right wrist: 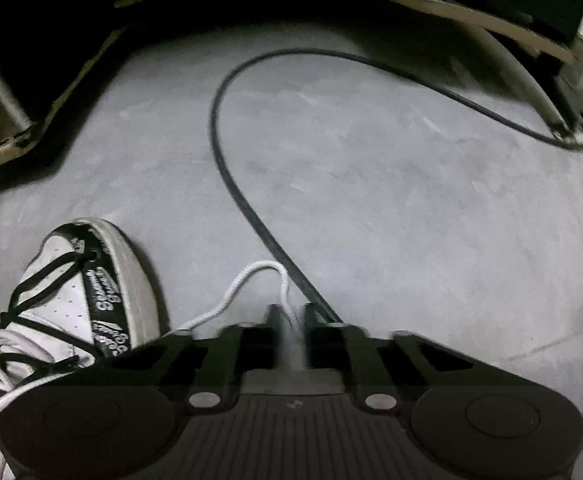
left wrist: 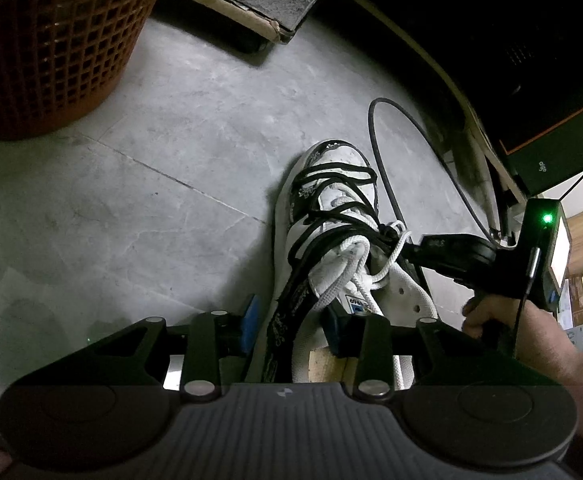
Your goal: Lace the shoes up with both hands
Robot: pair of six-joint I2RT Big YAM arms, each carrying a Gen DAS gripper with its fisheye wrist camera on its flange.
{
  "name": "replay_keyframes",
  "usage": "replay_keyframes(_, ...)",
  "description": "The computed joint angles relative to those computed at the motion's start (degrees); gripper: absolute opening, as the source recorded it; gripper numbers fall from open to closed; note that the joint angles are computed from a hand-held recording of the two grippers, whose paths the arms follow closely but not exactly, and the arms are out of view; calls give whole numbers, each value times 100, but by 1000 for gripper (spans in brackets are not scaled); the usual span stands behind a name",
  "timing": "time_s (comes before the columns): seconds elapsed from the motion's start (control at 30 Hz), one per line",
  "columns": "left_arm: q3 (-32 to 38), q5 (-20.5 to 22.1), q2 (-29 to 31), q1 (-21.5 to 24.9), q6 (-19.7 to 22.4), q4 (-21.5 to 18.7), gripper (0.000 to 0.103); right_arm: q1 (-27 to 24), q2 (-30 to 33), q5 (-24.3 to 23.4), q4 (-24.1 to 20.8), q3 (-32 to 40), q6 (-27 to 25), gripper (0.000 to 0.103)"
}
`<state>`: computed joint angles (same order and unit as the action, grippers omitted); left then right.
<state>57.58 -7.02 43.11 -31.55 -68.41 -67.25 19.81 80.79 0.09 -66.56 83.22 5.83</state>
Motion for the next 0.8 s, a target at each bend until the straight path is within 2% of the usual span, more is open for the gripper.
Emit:
replay_keyframes(0.03,-4,9,-4,5,-6,3,40,-11,25,7,-79,43,58,4)
replay_keyframes(0.13,5,26,1,22,10,-9,40,-125,-53,-291,-85,29,691,4)
replay_keyframes(0.2,7,18,8,19,10,-3,40,-304,-237,-866,72,-91,1698,4)
replay_keyframes(0.23,3,10,5,15,-11,3,39,-426,-421,-1328,260,-256,2519,4)
replay_keyframes(0.27,-3,6,0,10,-48,5,40,-483,-714,-1561,597,-512,3442,4)
replay_keyframes(0.33,-6,3,-8,-6,-121,-2,39,-514,-1191,-1782,1106,-892,4479,4)
replay_keyframes(0.43,25,31,15,17,-110,-32,39,-443,-1531,-1855,1145,-1033,4605,4)
replay_keyframes(0.57,79,-24,59,-30,-112,-81,38,-435,-1931,-2048,1237,-1247,5185,4)
replay_keyframes(0.7,179,-150,91,-106,-150,-156,35,-361,-2219,-2218,1160,-1345,5229,4)
replay_keyframes(0.8,351,-367,141,-207,-22,-276,34,-273,-2340,-2276,1466,-1525,5545,4)
